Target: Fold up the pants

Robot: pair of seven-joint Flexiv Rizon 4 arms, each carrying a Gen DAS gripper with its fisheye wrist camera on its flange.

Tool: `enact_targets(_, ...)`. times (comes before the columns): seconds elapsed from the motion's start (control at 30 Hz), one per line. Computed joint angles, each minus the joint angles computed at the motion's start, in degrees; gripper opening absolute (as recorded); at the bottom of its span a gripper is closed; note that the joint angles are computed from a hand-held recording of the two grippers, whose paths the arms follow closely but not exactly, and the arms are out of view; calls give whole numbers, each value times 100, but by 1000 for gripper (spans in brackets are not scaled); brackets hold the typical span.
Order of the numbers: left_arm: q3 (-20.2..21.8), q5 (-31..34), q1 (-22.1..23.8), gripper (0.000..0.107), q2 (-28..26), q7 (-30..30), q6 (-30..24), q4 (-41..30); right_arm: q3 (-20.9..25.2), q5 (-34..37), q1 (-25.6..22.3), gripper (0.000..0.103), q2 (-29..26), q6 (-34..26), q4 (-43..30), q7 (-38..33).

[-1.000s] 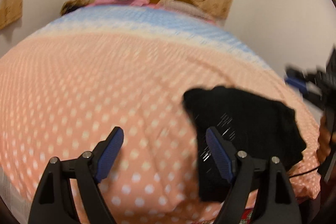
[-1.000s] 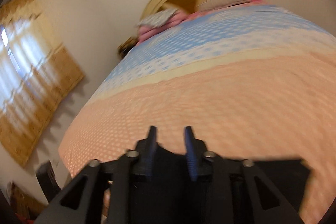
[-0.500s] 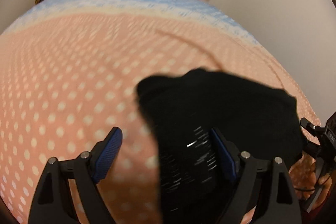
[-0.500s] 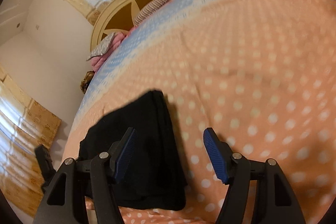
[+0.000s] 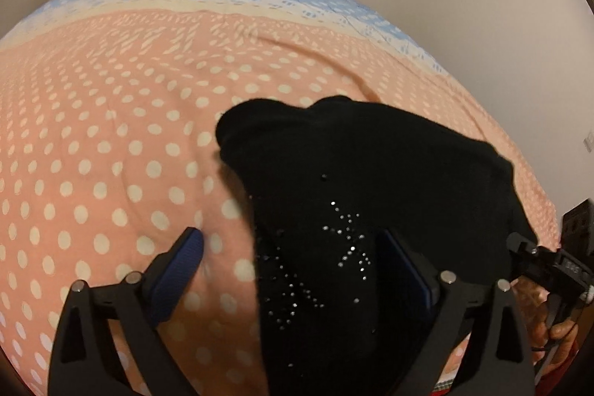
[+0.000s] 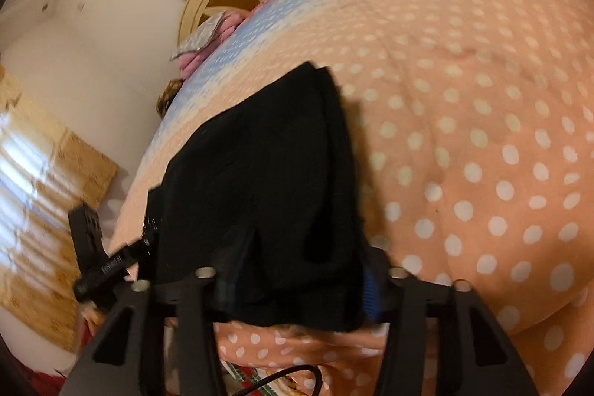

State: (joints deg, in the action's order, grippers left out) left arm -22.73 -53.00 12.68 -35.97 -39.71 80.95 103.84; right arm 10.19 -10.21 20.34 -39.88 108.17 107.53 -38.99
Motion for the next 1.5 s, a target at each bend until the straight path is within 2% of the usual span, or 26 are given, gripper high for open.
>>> enact_targets(0.03,-150,-128,125,94,20,117,1,50,249,-54,-236,41,-92,124,-19,36)
enact_targets(0.1,-302,-361,258,81,62,299,21,120,432,-115,-416,38,-167,329,43,101)
enact_targets(0.13,-420,-570,351,77,106,431,45,181,359,-116,-353,36,-152,307,41,120)
enact_targets(0.2,-534,-1021,471,62,189,601,-90,220,11,-64,-11,32,7,-32,6,105)
enact_targets(0.23,-555,-1229,505,58,211,652,-208,202,-197,-58,195,30,140,-279,2,65)
enact_targets(0.3,-648,-1673,581,30,263,917,-415,152,-398,-64,424,29,333,-374,32,-75)
enact_targets(0.37,-717,-2088,624,17,405,1280,-575,169,-373,-82,438,29,424,-309,5,-206)
enact_targets(0.47,-575,-2285,406,17,515,1598,-470,166,-560,-78,681,29,581,-362,-128,-382)
enact_targets(0.57,-28,-1667,23,20,398,1062,-467,57,-773,-68,891,29,638,-539,-222,-514)
enact_targets(0.63,260,-1489,-133,29,328,772,-679,-6,-894,-12,981,29,700,-693,-177,-521)
enact_targets(0.7,377,-1570,-121,49,333,725,-1123,-26,-880,69,947,29,701,-730,-105,-481)
enact_targets(0.73,430,-1574,-143,53,340,756,-1300,-43,-898,109,957,29,701,-755,-82,-445)
enact_targets(0.8,593,-1544,-314,65,395,885,-1290,-7,-776,226,835,29,660,-710,-6,-345)
enact_targets(0.83,703,-1449,-462,65,398,945,-1178,-9,-718,275,784,29,637,-668,18,-297)
enact_targets(0.87,790,-1349,-602,65,376,982,-997,-22,-648,325,720,29,612,-595,59,-258)
enact_targets(0.93,795,-1328,-718,53,372,1129,-672,28,-444,402,527,29,506,-460,73,-163)
enact_targets(0.97,721,-1454,-669,37,379,1183,-648,41,-449,434,541,29,499,-409,116,-136)
enact_targets(1.0,612,-1655,-529,22,393,1253,-882,31,-514,443,601,29,482,-415,117,-123)
enact_targets(1.1,657,-2046,-428,19,397,1234,-1416,-49,-723,406,794,29,565,-472,138,-170)
enact_targets(1.23,786,-2712,-559,17,587,1705,-1437,-16,-842,327,933,29,733,-456,123,-294)
enact_targets(1.33,931,-3248,-626,17,777,2163,-1447,-54,-740,140,911,29,818,-516,-66,-471)
enact_targets(1.43,1189,-3596,-720,17,841,2346,-1300,-177,-124,-263,476,29,661,-719,-569,-744)
enact_targets(1.5,1393,-3908,-760,17,860,2525,-1025,-295,729,-660,-61,29,260,-1019,-1229,-1052)
